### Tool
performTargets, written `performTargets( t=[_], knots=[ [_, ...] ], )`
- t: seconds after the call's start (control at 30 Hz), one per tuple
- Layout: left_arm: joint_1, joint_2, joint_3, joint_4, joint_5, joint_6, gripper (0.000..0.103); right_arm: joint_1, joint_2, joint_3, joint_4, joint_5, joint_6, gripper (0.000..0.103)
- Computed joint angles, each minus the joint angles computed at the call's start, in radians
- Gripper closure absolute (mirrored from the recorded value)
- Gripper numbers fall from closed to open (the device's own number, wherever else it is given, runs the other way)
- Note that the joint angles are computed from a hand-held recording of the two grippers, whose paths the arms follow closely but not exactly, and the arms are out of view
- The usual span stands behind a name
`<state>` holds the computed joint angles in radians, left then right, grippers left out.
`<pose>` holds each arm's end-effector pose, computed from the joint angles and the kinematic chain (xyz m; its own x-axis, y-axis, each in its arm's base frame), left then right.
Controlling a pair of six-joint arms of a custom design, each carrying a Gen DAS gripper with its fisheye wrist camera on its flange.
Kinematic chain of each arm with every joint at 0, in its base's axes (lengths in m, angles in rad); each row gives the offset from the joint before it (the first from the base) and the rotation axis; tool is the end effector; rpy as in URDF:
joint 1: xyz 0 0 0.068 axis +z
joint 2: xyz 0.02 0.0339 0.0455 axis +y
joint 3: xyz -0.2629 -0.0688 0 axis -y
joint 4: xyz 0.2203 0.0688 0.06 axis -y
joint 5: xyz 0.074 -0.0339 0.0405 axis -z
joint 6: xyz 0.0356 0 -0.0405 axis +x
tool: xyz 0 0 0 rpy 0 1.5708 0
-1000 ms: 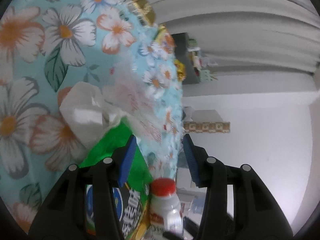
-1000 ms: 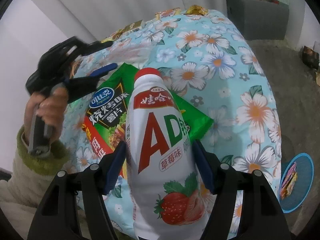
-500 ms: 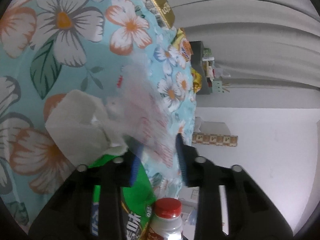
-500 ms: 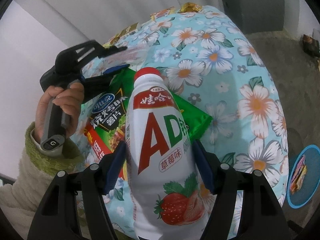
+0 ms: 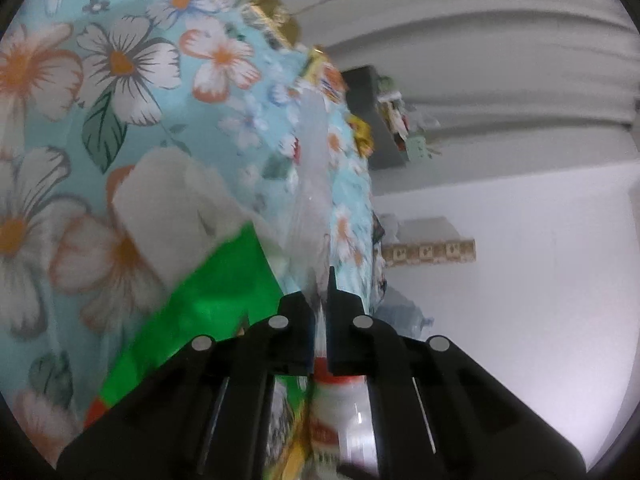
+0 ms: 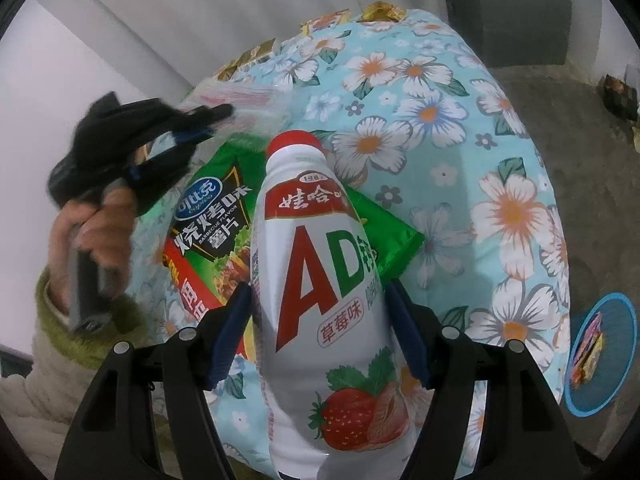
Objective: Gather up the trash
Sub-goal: 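Grasp the clear plastic wrapper with the left tool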
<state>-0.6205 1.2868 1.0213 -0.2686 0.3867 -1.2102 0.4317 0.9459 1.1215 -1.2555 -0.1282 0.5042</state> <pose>0.2092 -0.1660 0.3115 -0.8971 -0.4240 -0.1241 -0.1043 0.4762 -0.8731 0.1109 0.0561 0.3279 -0.9283 0.0999 -0.3583 -0.0243 0.9449 0.3265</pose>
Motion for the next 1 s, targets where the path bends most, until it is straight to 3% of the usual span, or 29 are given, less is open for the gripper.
performTargets(
  t=[0.27, 0.4, 0.47, 0.73, 1.0],
  knots=[
    [-0.052, -0.296, -0.126, -0.116, 0.058, 0.082, 0.101, 0.029, 0.037, 0.029, -0.021, 0.024, -0.008, 0.036],
    [-0.157, -0.418, -0.177, -0.251, -0.064, 0.098, 0.101, 0.047, 0.057, 0.043, -0.029, 0.039, -0.006, 0.036],
    [-0.184, -0.438, -0.199, -0.256, -0.094, 0.092, 0.101, 0.063, 0.076, 0.053, -0.033, 0.048, -0.002, 0.036],
    [-0.394, -0.377, -0.113, -0.370, -0.383, 0.154, 0.101, 0.110, 0.157, 0.078, -0.032, 0.068, -0.021, 0.036],
    [-0.461, -0.366, -0.080, -0.413, -0.465, 0.145, 0.101, 0.133, 0.145, 0.041, 0.018, 0.067, 0.050, 0.040]
  ],
)
